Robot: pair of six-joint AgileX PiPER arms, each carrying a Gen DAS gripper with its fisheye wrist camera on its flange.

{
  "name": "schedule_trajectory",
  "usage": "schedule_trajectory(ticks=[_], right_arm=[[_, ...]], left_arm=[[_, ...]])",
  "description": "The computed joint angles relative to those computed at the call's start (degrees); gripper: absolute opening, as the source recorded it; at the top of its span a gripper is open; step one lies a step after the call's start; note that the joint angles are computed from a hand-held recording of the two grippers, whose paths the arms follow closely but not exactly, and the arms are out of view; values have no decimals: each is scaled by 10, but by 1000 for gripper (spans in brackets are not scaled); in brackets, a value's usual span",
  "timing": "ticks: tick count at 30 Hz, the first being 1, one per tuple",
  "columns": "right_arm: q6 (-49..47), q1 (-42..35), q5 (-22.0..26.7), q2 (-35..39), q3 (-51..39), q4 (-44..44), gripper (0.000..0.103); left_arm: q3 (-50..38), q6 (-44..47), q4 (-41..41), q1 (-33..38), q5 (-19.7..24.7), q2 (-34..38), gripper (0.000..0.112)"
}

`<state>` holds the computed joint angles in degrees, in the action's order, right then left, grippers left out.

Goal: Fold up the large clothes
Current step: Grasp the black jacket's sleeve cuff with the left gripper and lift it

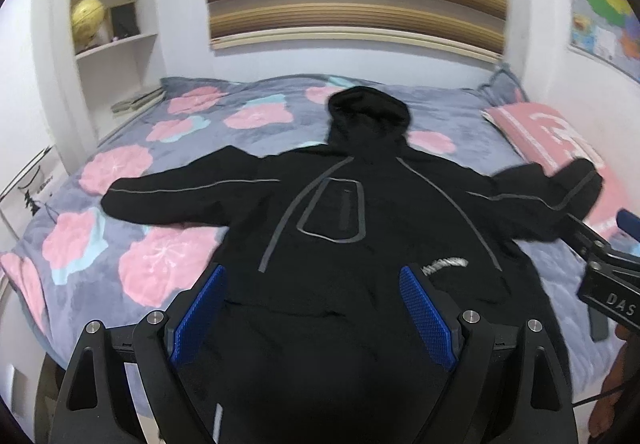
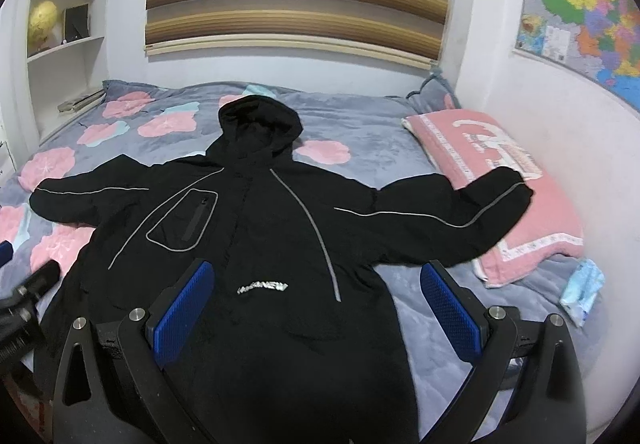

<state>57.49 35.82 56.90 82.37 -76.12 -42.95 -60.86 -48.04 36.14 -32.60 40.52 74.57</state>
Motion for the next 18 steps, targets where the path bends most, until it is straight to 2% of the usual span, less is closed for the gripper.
schedule_trajectory(ticks=[2, 3, 7, 9, 11, 13, 15, 17, 18], right_arm=[[-11, -17, -20, 32, -18, 11, 103], [-16, -27, -32, 52, -28, 17, 103], [-2, -56, -85, 139, -75, 21, 103], [7, -65, -95, 186, -110, 21, 103], [-17, -78, -80, 245, -179, 48, 103], [-71, -93, -64, 300, -260, 103, 103], [-133, -102, -19, 359, -365, 151, 103], [-171, -100, 46, 416, -478, 160, 103], [-189, -98, 77, 445, -536, 160, 103]], left_arm=[[-3, 44, -46, 65, -38, 14, 89], [-5, 86, -94, 118, -71, 27, 89], [-28, 240, -233, 254, -161, 92, 89], [-54, 354, -334, 319, -204, 146, 89], [-98, 469, -448, 372, -220, 205, 89], [-174, 573, -563, 438, -194, 273, 89], [-260, 651, -671, 506, -135, 335, 89], [-375, 658, -704, 562, -57, 409, 89], [-432, 651, -710, 587, -39, 449, 89]])
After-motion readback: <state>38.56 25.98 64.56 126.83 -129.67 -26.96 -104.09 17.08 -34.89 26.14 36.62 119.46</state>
